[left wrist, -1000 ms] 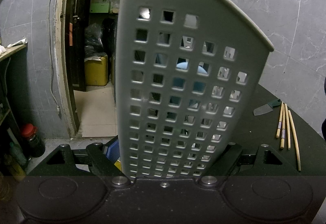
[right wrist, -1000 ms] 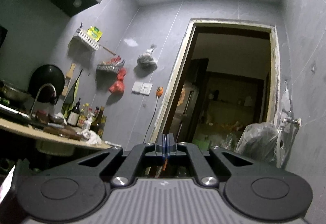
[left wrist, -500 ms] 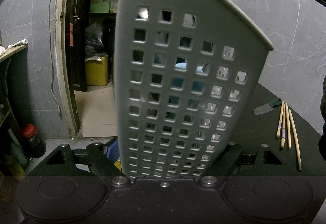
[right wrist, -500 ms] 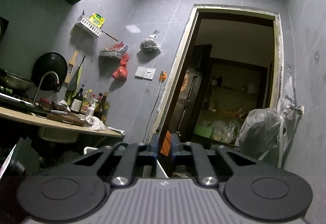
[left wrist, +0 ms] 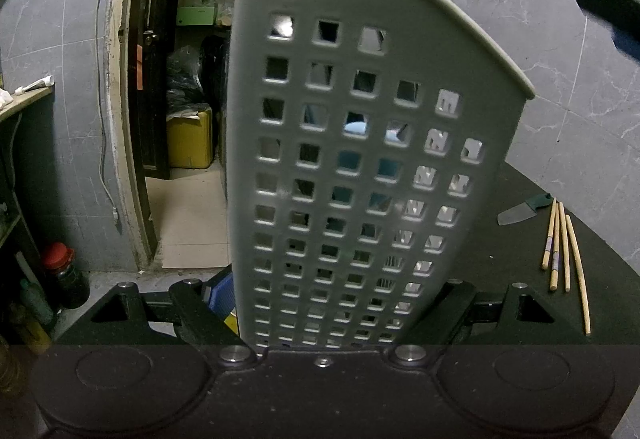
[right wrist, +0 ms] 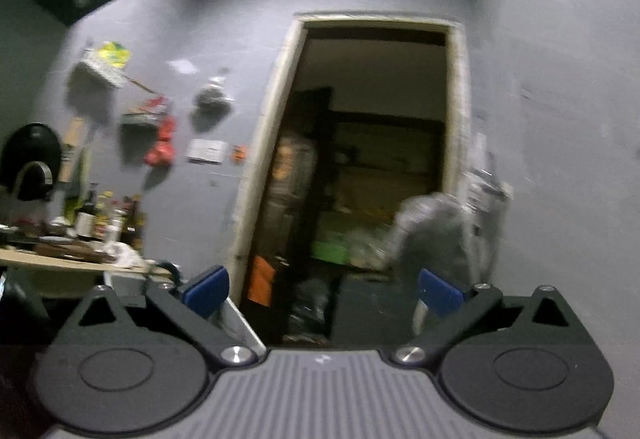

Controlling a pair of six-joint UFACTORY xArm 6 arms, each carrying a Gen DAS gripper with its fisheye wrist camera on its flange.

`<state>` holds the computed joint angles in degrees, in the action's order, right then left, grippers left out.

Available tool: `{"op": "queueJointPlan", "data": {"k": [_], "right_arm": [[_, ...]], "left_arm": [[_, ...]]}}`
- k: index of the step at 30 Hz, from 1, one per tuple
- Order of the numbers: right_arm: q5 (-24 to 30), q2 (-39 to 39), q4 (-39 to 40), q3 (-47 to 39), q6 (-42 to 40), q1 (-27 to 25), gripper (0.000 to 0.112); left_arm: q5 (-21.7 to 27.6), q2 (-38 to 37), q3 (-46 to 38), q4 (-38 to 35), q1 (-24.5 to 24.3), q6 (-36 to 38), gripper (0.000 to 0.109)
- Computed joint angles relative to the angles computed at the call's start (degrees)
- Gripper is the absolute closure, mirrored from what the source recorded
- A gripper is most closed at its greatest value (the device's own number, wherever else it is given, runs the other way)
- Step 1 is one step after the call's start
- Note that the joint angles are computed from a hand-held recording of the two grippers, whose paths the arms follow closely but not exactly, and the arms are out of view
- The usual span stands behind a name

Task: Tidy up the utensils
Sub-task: 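Move the open right tool back over the knife and chopsticks, then lower the right tool onto the green-handled knife and close it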

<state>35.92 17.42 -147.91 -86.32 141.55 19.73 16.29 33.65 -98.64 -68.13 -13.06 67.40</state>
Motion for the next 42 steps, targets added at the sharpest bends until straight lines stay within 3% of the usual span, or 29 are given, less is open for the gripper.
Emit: {"op": "queueJointPlan", "data": {"k": [7,16,28,32,42], "right_arm": [[3.9,-4.8,8.8,10.5,5.7,-1.4,0.009],[-2.1,-5.8,18.7,16.1,11.3,-5.7,0.009],[-9.9,-5.1,16.3,15.4,26.3,-10.0,0.009],[-14.4,-3.8,20.4,13.3,24.9,-11.5,0.009],[-17.7,-2.1,27.0,11.1,19.2,-12.7,0.009]], "left_arm": [[-0.1,-0.3,0.4,-0.6,0.0,0.6,0.025],[-0.8,-0.7,1.1,0.0,-0.2,0.3,0.025],[-1.6,-0.8,1.2,1.6,-0.7,-1.3,0.025],[-1.7,-0.8,1.2,1.6,-0.7,-1.3,0.025],[-1.6,-0.8,1.2,1.4,-0.7,-1.1,0.025]]}}
